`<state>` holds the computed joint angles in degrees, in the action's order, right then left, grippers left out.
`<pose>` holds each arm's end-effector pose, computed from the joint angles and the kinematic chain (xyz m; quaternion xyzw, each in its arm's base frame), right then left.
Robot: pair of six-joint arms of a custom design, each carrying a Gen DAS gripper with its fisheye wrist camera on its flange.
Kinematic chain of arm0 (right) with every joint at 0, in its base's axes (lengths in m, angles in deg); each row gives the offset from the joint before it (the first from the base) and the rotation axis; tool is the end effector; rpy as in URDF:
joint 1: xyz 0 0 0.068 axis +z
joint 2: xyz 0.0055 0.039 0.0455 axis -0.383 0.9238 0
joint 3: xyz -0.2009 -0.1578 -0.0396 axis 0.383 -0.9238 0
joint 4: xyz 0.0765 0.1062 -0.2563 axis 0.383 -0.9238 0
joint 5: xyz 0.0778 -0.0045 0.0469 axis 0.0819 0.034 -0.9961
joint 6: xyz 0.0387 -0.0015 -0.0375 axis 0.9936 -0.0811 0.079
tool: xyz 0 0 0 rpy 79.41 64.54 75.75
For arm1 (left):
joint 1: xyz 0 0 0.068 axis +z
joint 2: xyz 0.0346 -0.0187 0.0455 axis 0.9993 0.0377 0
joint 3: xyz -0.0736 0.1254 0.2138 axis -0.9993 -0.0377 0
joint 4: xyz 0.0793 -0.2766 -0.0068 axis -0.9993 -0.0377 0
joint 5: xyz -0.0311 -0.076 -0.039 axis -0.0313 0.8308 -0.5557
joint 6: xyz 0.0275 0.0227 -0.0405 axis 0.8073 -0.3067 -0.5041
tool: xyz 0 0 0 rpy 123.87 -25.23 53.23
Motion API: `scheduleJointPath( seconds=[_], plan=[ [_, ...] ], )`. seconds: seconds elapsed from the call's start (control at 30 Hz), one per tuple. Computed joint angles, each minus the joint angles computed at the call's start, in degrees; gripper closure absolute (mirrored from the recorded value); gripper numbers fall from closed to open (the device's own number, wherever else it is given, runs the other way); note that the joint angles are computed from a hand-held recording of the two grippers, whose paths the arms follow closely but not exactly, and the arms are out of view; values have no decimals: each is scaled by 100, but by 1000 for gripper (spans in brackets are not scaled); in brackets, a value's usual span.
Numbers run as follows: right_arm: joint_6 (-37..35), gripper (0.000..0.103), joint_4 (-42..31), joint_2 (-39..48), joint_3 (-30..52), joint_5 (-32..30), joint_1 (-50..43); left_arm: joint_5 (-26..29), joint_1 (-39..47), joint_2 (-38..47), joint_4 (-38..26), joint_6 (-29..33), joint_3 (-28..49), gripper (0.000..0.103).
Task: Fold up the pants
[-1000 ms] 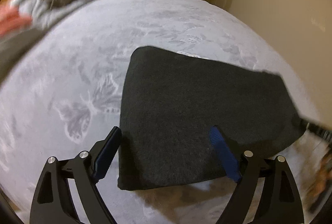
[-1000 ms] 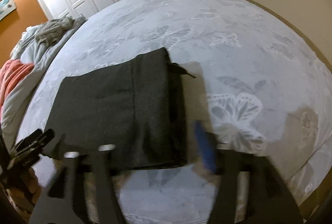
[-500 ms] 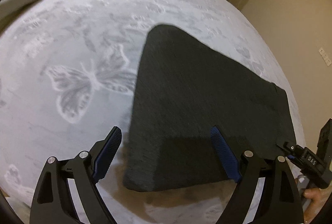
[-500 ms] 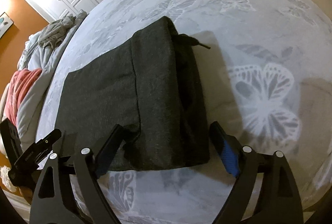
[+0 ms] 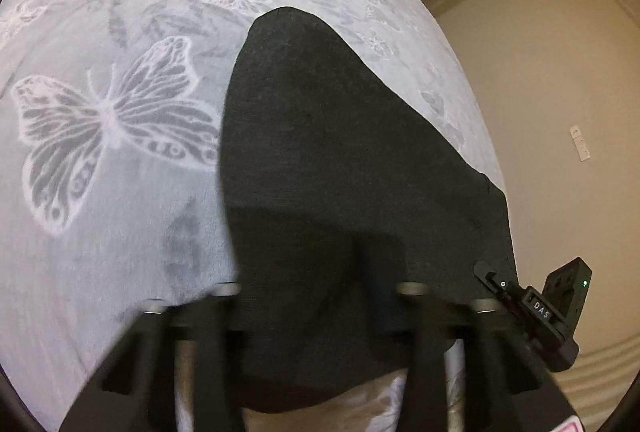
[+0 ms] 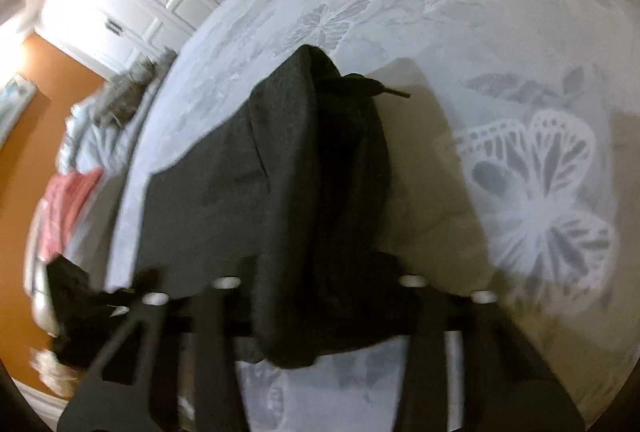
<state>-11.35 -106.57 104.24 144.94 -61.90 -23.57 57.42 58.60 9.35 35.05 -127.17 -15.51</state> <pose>0.3444 0.0140 0.1499 0.0252 0.9261 0.3100 0.2136 0.2210 -0.1272 0.1428 -0.2115 0.9022 -0.2847 0.2453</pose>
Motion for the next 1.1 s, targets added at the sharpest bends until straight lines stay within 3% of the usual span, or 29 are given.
scheduleJointPath(
  seconds=[0.13,0.2,0.3,0.37,0.43,0.47,0.5,0.53,0.63,0.67,0.7,0.73,0.83,0.87,0.9,0.93,1.0,1.07,1.1],
  plan=[
    [-160,75,-2,-252,-127,113,86,171,53,-687,51,-83,-340,86],
    [-155,76,-50,-383,-198,-154,6,174,-39,-1306,-240,-113,-502,87],
    [-592,77,-680,-984,-438,-1008,-344,-34,-465,-2871,-1214,-300,-877,87],
    [-1014,74,-1156,-1451,-729,-945,-432,-353,-922,-3451,-1717,-621,-1165,84],
    [-990,67,-1259,-1452,-988,-672,-431,-649,-1294,-3034,-1879,-909,-1183,77],
    [-896,57,-1171,-1424,-1165,-248,-334,-996,-1531,-2688,-1986,-1102,-1081,71],
    [-715,57,-927,-1562,-1392,-158,-327,-1233,-1689,-2617,-2050,-1199,-1011,70],
    [-538,55,-760,-1763,-1551,-166,-342,-1464,-1826,-2529,-2191,-1174,-861,69],
    [-368,53,-393,-2891,-1863,843,13,-2563,-2480,-1975,-2681,-1162,-324,62],
    [-514,43,-305,-3131,-1831,1235,179,-2890,-2691,-1682,-2843,-1346,-139,61],
    [-655,33,-272,-3109,-1688,1452,300,-3009,-2772,-1529,-2879,-1405,-56,59],
    [-771,32,-246,-2883,-1442,1556,402,-3071,-2819,-1379,-2896,-1401,28,55],
    [-928,31,-255,-1980,-827,1546,616,-3344,-3055,-1213,-3179,-1656,180,53],
    [-926,44,-158,-1570,-620,1562,702,-3537,-3097,-1255,-3346,-1800,150,53],
    [-952,74,-52,-1319,-520,1533,762,-3739,-3177,-1261,-3613,-1991,197,51],
    [-1041,84,-64,-1069,-404,1497,855,-3966,-3174,-1159,-3891,-2137,352,47],
    [-1025,92,-117,-1046,-379,1499,920,-4695,-3588,-1049,-4785,-3057,587,46],
    [-1186,93,-172,-1628,-567,1524,1147,-5147,-3958,-1314,-4950,-3397,551,46],
    [-1274,90,-231,-1871,-631,1549,1299,-5230,-4061,-1563,-4778,-3221,453,45]
  ],
)
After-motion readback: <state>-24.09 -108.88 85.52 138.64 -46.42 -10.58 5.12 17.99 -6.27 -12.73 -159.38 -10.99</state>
